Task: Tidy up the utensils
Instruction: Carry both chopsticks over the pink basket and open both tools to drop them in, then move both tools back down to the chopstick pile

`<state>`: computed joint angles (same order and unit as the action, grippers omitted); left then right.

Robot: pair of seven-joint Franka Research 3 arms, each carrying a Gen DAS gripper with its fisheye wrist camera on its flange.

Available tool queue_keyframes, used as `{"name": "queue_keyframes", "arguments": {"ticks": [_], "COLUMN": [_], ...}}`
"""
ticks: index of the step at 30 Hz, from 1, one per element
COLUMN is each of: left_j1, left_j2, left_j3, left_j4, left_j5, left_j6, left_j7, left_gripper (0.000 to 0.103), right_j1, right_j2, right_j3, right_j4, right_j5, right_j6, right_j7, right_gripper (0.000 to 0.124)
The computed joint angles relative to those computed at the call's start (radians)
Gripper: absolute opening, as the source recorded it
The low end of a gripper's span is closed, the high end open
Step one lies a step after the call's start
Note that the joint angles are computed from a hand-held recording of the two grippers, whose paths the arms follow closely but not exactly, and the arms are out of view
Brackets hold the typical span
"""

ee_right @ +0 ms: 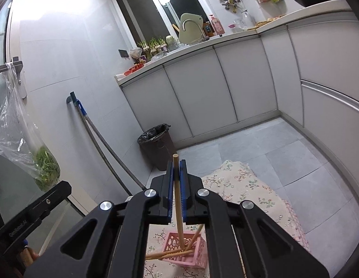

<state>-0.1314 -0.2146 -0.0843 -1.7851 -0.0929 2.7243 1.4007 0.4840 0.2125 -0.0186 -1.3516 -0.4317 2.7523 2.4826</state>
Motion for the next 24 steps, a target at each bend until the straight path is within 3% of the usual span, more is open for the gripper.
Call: {"name": "queue_keyframes", "arguments": {"ticks": [3, 5, 8, 16, 19, 24], "left_j1": [0.013, 0.015, 0.011, 0.019, 0.025, 0.009], "left_j2": [0.0, -0.003, -0.01, -0.036, -0.057, -0.074], "left_j3": [-0.01, -0.012, -0.008, -0.025, -0.032, -0.022], "left_j4": [-0.005, -0.007, -0.011, -0.032, -0.063, -0.081], "left_j5": [0.038, 0.055, 0.054, 0.117, 0.155, 0.154], "left_j6": [-0.02, -0.03, -0.038, -0.06, -0.042, -0.073], "left_j7": [-0.013, -0.012, -0.001, -0.016, -0.036, -0.024], "left_gripper": [0.033, 0.033, 0.036, 0.052, 0.062, 0.066], "right_j1": [-0.019, -0.005, 0.026, 0.033, 0.028, -0.006], "right_j2": [0.038, 0.046, 0.023, -0.052, -0.099, -0.17], "right_j3": [0.033, 0.025, -0.004, 0.012, 0.024, 0.075], "right_j4": [0.024, 0.038, 0.017, -0.042, -0.093, -0.168], "right_j5": [0.085, 0.106, 0.058, -0.091, -0.186, -0.303], "right_j6": [0.022, 0.002, -0.013, -0.103, -0.138, -0.224], "right_j7": [-0.1, -0.121, -0.091, -0.012, 0.057, 0.158], "right_gripper": [0.008, 0.02, 0.042, 0.056, 0.067, 0.089]}}
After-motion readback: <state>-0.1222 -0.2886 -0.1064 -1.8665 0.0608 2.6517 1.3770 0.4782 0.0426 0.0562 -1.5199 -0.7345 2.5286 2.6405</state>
